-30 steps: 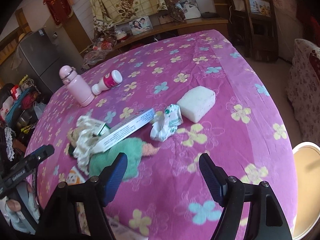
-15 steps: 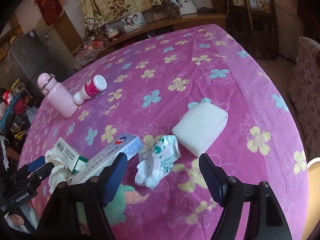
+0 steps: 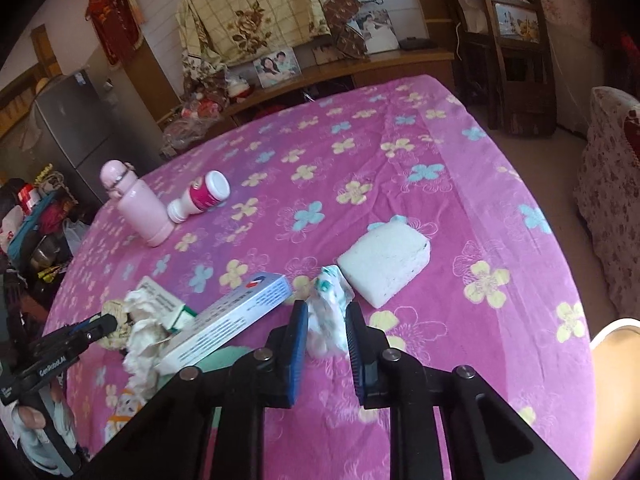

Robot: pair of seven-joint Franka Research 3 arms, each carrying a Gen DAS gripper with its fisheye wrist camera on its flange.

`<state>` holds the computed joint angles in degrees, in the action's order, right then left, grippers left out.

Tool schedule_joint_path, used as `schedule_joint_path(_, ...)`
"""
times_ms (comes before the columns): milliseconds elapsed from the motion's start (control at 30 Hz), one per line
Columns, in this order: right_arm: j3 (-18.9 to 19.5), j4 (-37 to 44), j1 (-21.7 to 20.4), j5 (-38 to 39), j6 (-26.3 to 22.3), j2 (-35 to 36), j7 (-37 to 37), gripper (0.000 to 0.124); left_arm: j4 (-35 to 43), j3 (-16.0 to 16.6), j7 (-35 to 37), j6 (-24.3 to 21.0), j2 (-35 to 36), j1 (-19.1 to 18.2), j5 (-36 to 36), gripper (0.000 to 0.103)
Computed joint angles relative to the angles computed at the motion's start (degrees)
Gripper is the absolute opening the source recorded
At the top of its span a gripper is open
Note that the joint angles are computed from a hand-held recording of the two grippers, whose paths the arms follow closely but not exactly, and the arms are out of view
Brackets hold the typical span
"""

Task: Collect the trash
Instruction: 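Carry both held pieces to the cream bin and open both tools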

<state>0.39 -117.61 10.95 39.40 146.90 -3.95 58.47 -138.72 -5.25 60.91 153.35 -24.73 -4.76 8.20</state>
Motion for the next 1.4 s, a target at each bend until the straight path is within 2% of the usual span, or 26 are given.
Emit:
schedule_joint_path(167,-0.5,-2.1,-0.2,-0.2,1.1,-2.6,0.5,0.024,-0.7,-1.1,-1.3,-0.5,-3.6,0.1,1.4,0.023)
schedule_joint_path(267,-1.0,-0.1,-0.7,-1.1,-2.9,-1.1,3.1,0.024,-1.0,-1.3,-2.0,-0.7,-5.1,-0.4,1.5,0.023)
schedule_joint_path(467,0.2,2.3,-0.5,-4.2,-3.4,3.0,5.1,0.031,-1.6,-1.4,-1.9,-0.6,-6.4,-1.8,1.8,0.023)
schedule_joint_path(500,0.3,2.7,-0.6,-4.6,-3.2,3.7,5.7,0.035,-1.6,-1.4,-1.8,-0.5,-6.5,-1.9,1.9,0.023)
schedule_joint_path(567,0.6,3.1,-0.6,-4.3,-2.4,4.8,6.0,0.051,-1.8,-1.3,-1.7,-0.3,-6.6,-2.0,2.0,0.023)
schedule_joint_path(600,0.7,3.3,-0.7,-3.4,-2.0,5.2,5.6,0.067,-1.8,-1.1,-1.6,-0.1,-6.6,-2.2,1.9,0.023)
schedule_joint_path(633,0.8,3.5,-0.7,-2.6,-1.7,5.5,5.1,0.069,-1.9,-0.9,-1.4,0.0,-6.5,-2.4,1.6,0.023)
schedule_joint_path(700,1.0,4.4,-0.6,-4.1,-2.1,6.3,5.7,0.069,-1.9,-0.6,-1.2,0.3,-6.4,-2.5,1.2,0.023)
schedule_joint_path(767,1.3,4.2,-0.2,-7.2,-0.3,6.5,8.0,0.068,-1.9,-0.9,-1.3,0.5,-6.2,-2.3,1.4,0.023)
schedule_joint_path(800,1.3,4.4,-0.2,-7.9,0.0,6.9,8.8,0.058,-1.9,-1.0,-1.4,0.4,-6.2,-2.1,1.5,0.023)
schedule_joint_path(833,1.4,5.0,-0.3,-7.4,-0.7,7.4,8.6,0.038,-1.8,-1.1,-1.5,0.4,-6.1,-2.0,1.7,0.023)
schedule_joint_path(933,1.5,4.9,-0.3,-9.1,-0.5,7.8,8.9,0.025,-1.8,-1.5,-1.7,0.2,-6.2,-2.0,2.1,0.023)
schedule_joint_path(1167,0.1,-2.1,-1.2,0.1,0.4,-0.7,-0.5,0.021,-0.6,-2.7,-2.1,0.1,-6.7,-3.5,2.6,0.023)
schedule_joint_path(1267,-1.9,-5.2,-1.4,3.6,-1.7,-5.4,-4.0,0.021,0.4,-2.7,-1.3,0.4,-6.4,-6.0,1.2,0.023)
schedule_joint_path(1400,-4.0,-9.7,-2.3,4.2,-3.0,-11.6,-5.7,0.021,2.5,-3.7,-0.6,0.8,-4.7,-8.7,-0.2,0.023)
